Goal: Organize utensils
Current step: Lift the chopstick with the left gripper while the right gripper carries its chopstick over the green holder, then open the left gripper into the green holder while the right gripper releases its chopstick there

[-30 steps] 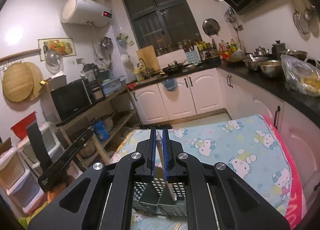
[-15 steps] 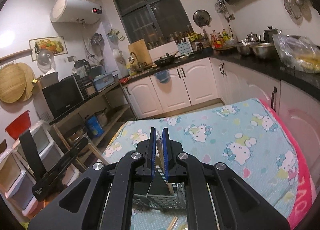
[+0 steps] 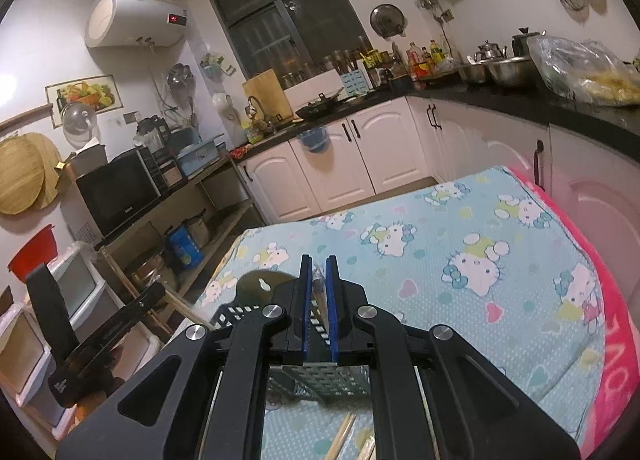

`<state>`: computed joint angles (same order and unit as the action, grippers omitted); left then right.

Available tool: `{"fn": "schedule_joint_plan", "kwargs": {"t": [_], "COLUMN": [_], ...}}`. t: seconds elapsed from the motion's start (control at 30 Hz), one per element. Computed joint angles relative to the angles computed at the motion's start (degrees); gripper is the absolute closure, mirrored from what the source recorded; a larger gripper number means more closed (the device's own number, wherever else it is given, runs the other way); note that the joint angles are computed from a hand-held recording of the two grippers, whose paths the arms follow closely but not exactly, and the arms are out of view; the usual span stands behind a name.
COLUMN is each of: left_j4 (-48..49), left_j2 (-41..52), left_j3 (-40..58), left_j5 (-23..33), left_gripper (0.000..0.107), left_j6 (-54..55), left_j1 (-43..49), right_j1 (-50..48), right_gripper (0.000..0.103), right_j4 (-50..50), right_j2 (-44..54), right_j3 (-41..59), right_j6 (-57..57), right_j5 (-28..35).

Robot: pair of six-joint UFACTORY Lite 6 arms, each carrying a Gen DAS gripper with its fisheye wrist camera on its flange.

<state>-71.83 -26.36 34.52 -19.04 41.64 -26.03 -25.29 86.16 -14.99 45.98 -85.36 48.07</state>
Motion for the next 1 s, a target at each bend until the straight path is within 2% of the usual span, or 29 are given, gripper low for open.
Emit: {"fn": "schedule_joint_plan", "kwargs": {"t": [0.3,0.37,0.5,0.73,0.8,0.9,1.0], "left_j4": [-8.4,-10.8,-16.5,-23.0,-25.1,-28.0,-29.6], "left_j2": [-3.1,-3.6,-5.1,-7.4,-8.3,-9.9,-11.9], "left_j3": [-2.2,-2.5,-3.3,-4.7,-5.1,-6.0,-7.3], "left_j5": [1.9,1.6,1.8,1.7,1.7,1.5,0.5], "left_gripper": [0.095,0.088,0.082,0.064,0.063,0.060,0.052], "left_j6": [7.1,9.2,14.4,20.5,22.7,25.4,26.5], "left_j1": [0.4,-0.2,-0.9,-2.0,-2.3,-2.6,-3.5], "right_j1": [-2.3,-2.5,-2.7,-3.2,-3.6,-3.9,-4.4], "right_gripper": [0.094,0.094,0.084,0.068,0.061,0.057,0.052], "right_j4": [-2.0,-2.5,-3.7,-5.6,-6.1,-6.9,-7.5], "right_j2": [-1.9,-2.3,-2.9,-5.6,-5.9,-7.3,-9.6], "right_j3": [-2.7,-3.1,-3.7,-5.4,-5.5,-6.4,-7.6], "right_j6": [0.4,0.6,1.3,2.2,2.5,2.7,2.3], "right_j5": [1.8,1.7,2.0,2.6,3.0,3.0,3.0]}}
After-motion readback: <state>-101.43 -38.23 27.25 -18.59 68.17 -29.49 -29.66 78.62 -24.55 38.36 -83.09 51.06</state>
